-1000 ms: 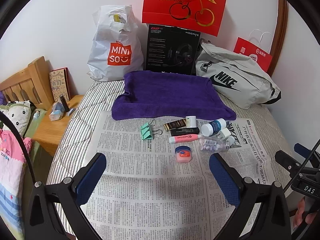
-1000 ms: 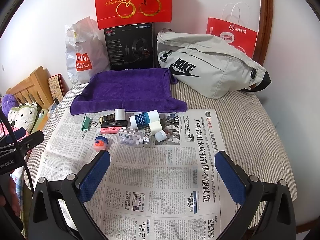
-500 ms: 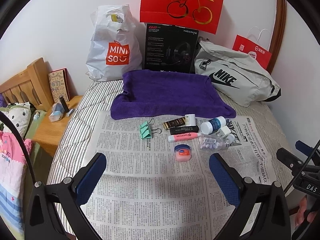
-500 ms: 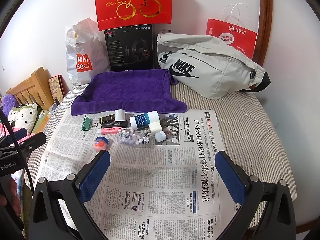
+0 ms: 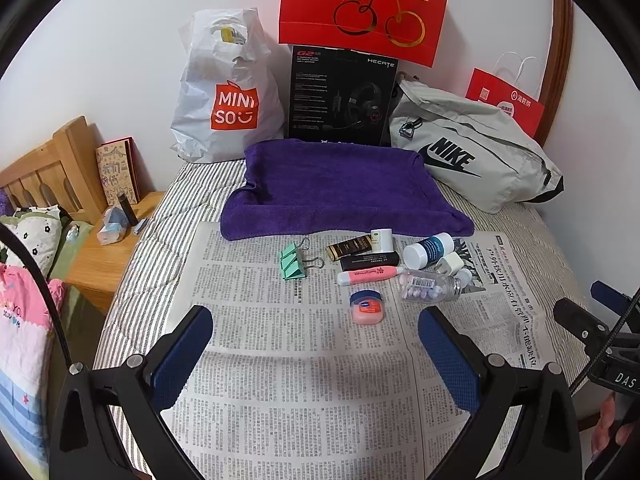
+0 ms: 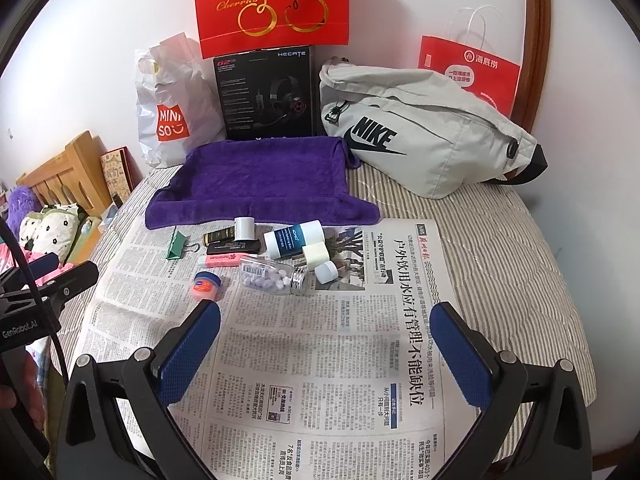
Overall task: Organize rigid objects
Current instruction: 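Grasp the mint-green binder clip with the left gripper while the right gripper reaches the white USB plug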
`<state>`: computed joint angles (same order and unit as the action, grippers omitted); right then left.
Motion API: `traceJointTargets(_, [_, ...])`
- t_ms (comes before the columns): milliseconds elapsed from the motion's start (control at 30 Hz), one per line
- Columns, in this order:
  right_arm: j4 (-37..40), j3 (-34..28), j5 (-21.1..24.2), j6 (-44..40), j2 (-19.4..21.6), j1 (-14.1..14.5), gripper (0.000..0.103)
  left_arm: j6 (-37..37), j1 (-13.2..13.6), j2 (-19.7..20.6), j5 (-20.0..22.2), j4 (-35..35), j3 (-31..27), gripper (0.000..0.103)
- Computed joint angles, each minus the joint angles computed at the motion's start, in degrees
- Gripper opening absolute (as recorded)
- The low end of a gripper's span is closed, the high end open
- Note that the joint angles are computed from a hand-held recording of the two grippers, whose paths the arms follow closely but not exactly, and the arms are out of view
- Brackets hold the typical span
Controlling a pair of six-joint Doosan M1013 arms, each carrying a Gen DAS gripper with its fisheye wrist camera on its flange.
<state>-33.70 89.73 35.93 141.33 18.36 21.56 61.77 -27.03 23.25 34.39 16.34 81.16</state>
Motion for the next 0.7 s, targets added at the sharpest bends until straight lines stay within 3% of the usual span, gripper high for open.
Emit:
traceJointTargets(267, [0.74,0.38,-1.41,-0.89,0.6,-0.75,0.103,1.29,0.96,2.26,1.52,-2.9,-1.99,0.103])
traceJointTargets(700, [6.75,-1.77,-1.5,-8.07,5.11,-3.72,0.103,8.09,3.7,10.68,2.44,-8.14,-9.36,0.103])
